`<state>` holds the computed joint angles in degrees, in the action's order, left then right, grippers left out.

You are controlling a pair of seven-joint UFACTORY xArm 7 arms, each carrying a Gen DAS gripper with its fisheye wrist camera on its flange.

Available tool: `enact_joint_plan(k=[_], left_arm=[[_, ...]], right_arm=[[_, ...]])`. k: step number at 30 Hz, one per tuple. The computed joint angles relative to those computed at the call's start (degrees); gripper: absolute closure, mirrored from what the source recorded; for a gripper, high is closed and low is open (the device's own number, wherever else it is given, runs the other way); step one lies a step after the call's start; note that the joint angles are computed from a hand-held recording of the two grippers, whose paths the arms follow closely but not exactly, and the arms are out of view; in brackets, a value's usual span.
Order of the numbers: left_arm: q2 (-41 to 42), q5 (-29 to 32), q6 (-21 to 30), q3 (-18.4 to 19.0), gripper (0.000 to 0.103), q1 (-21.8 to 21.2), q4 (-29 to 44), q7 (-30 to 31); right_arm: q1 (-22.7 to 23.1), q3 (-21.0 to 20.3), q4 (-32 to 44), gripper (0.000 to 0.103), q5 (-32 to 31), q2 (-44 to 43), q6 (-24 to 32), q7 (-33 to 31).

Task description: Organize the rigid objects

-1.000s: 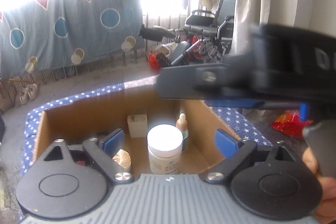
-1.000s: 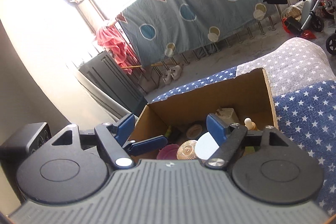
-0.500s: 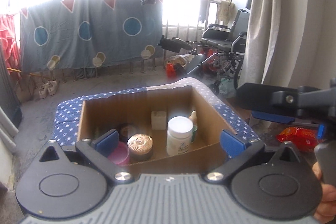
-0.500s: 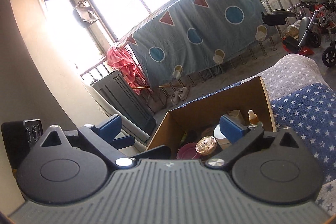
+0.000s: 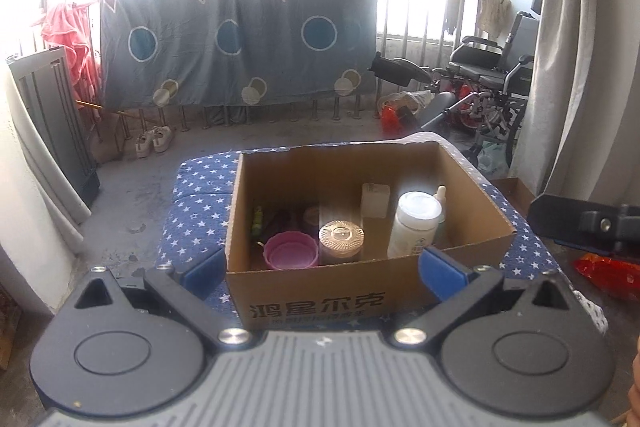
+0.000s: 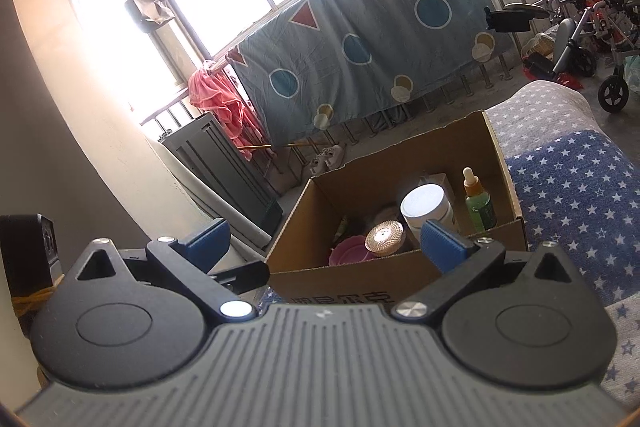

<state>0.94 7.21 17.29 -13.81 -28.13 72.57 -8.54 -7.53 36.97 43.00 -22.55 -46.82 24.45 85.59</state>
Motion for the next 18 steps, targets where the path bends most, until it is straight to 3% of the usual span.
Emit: enact_joint_plan(k=[12, 18], left_arm=[[-0.82, 13.44, -1.85, 0.65, 0.000, 1.06, -1.39, -9.50], [-0.54, 13.10, -2.46, 0.67, 0.000, 1.32, -1.44, -10.00]], right_arm=[[0.00, 1.28, 2.81, 0.001, -2.28, 4.26, 3.54, 0.32], [0.79, 0.80, 3.64, 0.001, -3.96, 6.12, 4.37, 0.85]])
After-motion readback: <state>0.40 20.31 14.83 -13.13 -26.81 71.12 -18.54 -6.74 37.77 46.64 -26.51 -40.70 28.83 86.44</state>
